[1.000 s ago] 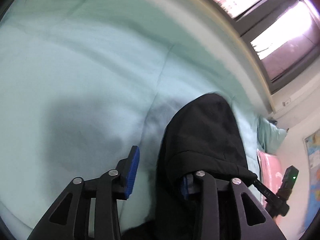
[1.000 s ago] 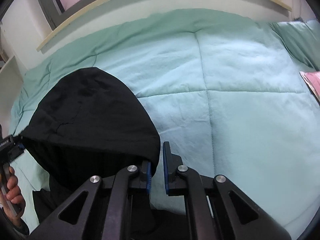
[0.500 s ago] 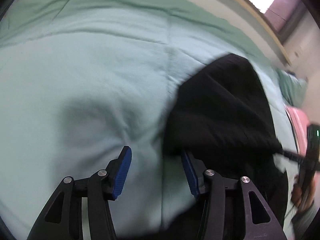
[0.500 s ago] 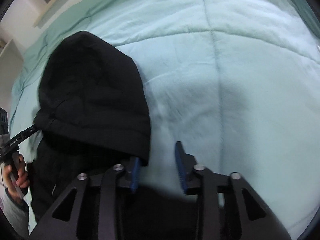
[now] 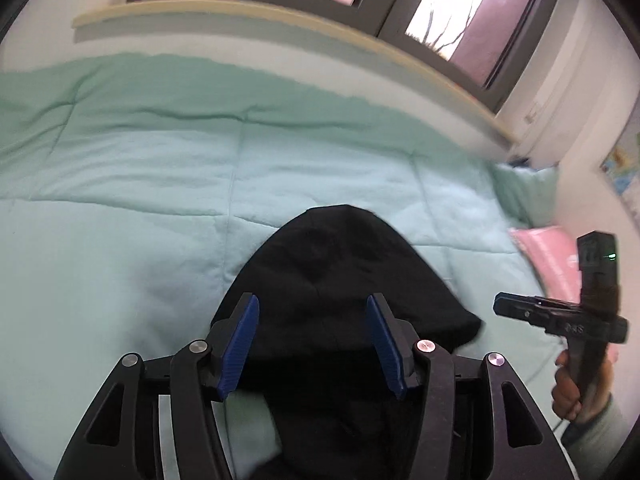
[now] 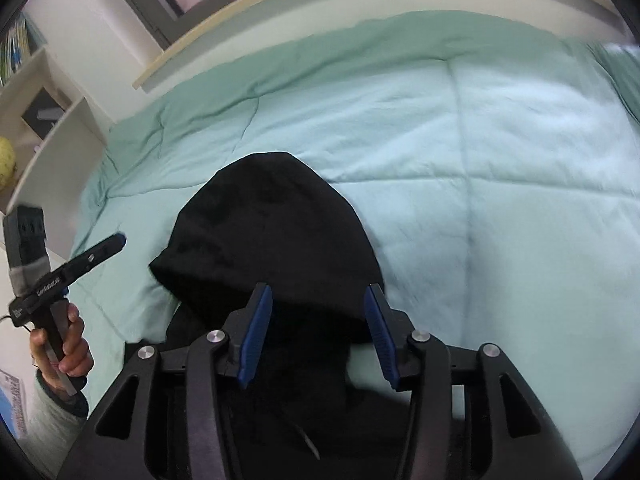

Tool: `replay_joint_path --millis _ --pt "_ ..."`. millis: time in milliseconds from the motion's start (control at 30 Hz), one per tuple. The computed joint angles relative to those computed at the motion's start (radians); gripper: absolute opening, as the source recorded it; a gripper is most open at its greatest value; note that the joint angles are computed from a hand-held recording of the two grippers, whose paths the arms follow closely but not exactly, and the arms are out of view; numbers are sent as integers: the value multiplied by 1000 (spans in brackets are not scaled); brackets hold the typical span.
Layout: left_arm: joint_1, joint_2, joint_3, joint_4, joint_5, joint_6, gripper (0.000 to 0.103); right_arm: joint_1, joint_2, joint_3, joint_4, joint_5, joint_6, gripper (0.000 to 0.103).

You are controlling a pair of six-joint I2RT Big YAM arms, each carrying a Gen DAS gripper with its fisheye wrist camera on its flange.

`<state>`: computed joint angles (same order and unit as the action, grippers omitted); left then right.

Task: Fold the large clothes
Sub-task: 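Grasp the black hood with both grippers and lift it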

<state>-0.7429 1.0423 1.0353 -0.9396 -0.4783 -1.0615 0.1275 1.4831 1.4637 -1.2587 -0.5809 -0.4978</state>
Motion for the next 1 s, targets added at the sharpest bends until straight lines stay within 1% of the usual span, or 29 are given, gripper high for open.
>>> replay_joint_path --millis 33,67,100,133,167,200,267,300,367,467,500,533,567,600,633,667,700,733,800,833,867,933,967,1000 --pt "37 23 -23 25 49 0 58 21 15 -5 9 22 11 51" --pt "62 40 -42 35 92 -12 58 45 33 -18 21 54 14 51" --pt "89 60 -64 52 148 -26 58 50 36 -43 36 72 5 51" --pt "106 76 -105 82 196 -57 57 67 50 -71 62 110 0 51" --pt "108 90 -136 112 215 -73 57 79 68 -94 76 140 -8 51" --pt "104 92 -162 138 211 -77 57 82 76 -109 82 151 -10 51" --pt "77 83 -224 222 164 -74 57 74 91 -138 114 131 3 51" --pt "69 80 -233 236 145 -75 57 68 93 -139 118 117 9 50" --pt "61 89 -217 212 131 -75 57 65 96 -121 94 116 11 50" --pt "44 94 -172 138 114 -86 57 61 81 -90 52 112 -2 50" --pt "38 90 -158 117 107 -88 57 46 74 -57 23 66 -18 50" --pt "33 89 -153 113 98 -86 57 43 69 -36 11 22 -14 50" --pt "26 82 -152 108 85 -86 58 44 68 -5 3 -36 6 50" --pt "24 79 -160 116 84 -88 58 53 71 20 7 -71 33 50" --pt "25 78 -175 132 93 -91 58 67 77 43 17 -94 64 51" --pt "24 76 -184 143 94 -99 58 85 85 62 30 -97 91 51" --pt "21 67 -197 159 89 -108 58 125 102 88 61 -64 129 51" --pt "27 63 -203 170 90 -105 57 151 114 98 83 -38 148 51" --pt "21 56 -205 168 86 -108 57 204 142 110 126 6 178 51" --pt "24 56 -208 172 86 -103 58 235 161 110 150 52 188 51" --pt "22 52 -213 174 83 -101 58 264 183 108 166 118 192 51" --pt "20 54 -217 185 82 -97 58 291 223 96 195 202 195 51" --pt "15 48 -227 192 79 -101 58 298 238 79 211 223 193 51" --pt "12 43 -236 198 79 -106 58 296 241 61 230 228 188 51"
